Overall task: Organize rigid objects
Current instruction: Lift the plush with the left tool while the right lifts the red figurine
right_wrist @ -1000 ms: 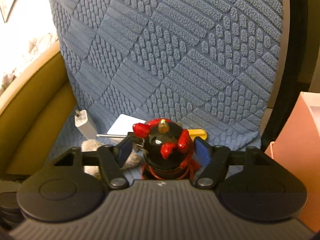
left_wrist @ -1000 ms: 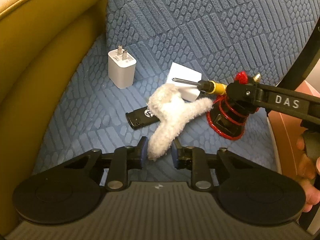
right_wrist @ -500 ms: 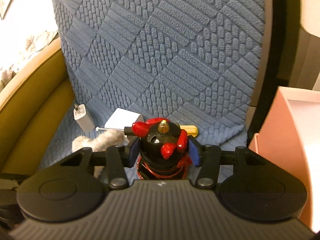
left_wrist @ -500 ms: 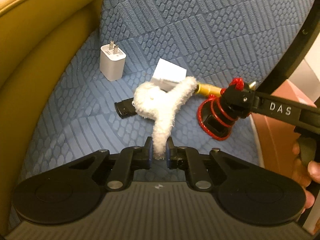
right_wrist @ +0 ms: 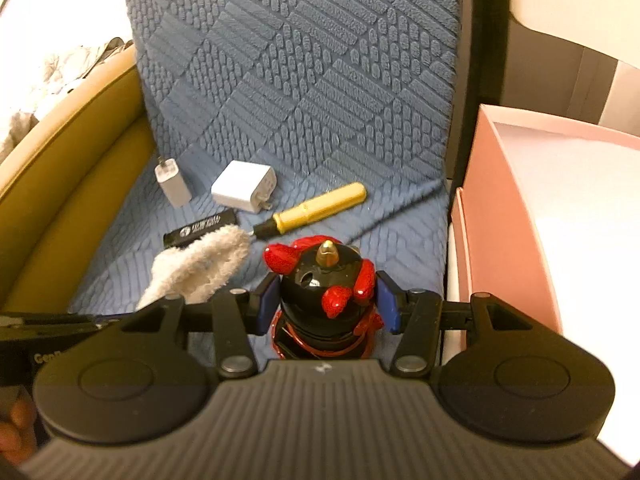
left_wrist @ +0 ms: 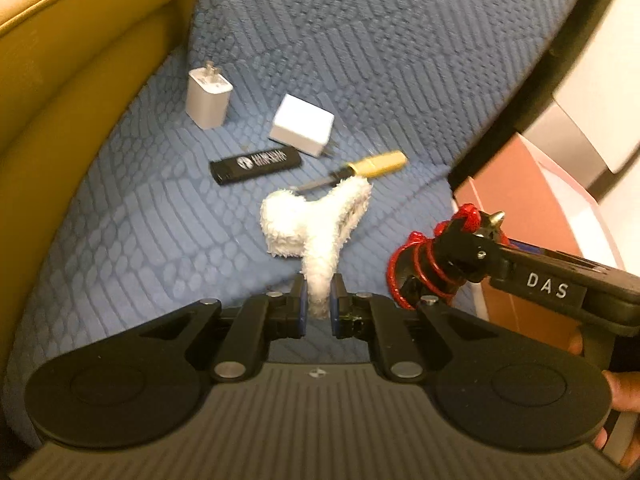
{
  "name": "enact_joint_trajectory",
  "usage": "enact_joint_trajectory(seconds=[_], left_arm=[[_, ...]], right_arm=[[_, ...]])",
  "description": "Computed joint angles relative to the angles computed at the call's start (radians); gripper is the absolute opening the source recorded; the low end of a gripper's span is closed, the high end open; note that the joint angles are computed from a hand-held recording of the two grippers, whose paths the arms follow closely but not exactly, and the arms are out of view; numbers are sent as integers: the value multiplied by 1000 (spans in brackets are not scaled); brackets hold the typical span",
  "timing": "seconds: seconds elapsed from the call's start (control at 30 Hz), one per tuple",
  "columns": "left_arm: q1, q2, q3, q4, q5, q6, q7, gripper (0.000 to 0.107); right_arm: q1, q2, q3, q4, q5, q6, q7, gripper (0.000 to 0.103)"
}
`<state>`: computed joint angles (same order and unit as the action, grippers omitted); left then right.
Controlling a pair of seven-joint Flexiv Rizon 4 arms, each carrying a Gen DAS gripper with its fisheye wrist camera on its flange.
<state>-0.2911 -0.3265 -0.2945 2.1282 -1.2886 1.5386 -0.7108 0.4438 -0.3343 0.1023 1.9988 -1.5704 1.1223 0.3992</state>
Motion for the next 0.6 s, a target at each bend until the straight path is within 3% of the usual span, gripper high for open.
enact_joint_trajectory(seconds=[0.2, 0.37, 0.43, 0.5, 0.57, 0.6], left_arm=[[-45, 48, 10, 48, -39, -5, 36, 13], [-56, 52, 57, 60, 74, -40, -46, 14], [-39, 54, 41, 63, 71, -43, -41, 16], [-31, 51, 49, 62, 105, -60, -76, 26], [-20, 47, 56, 60, 154, -80, -116, 48], [-17, 45, 60, 59, 183, -78, -137, 52]], right_arm=[[9, 58, 34, 88, 48, -33, 33, 54], [35, 92, 58, 129, 62, -83, 35, 54], [39, 100, 65, 139, 75, -86, 36, 54], [40, 105, 66, 147, 69, -82, 53, 54], [44, 101, 66, 145, 71, -93, 56, 54], [48, 99, 67, 144, 75, -106, 55, 55]])
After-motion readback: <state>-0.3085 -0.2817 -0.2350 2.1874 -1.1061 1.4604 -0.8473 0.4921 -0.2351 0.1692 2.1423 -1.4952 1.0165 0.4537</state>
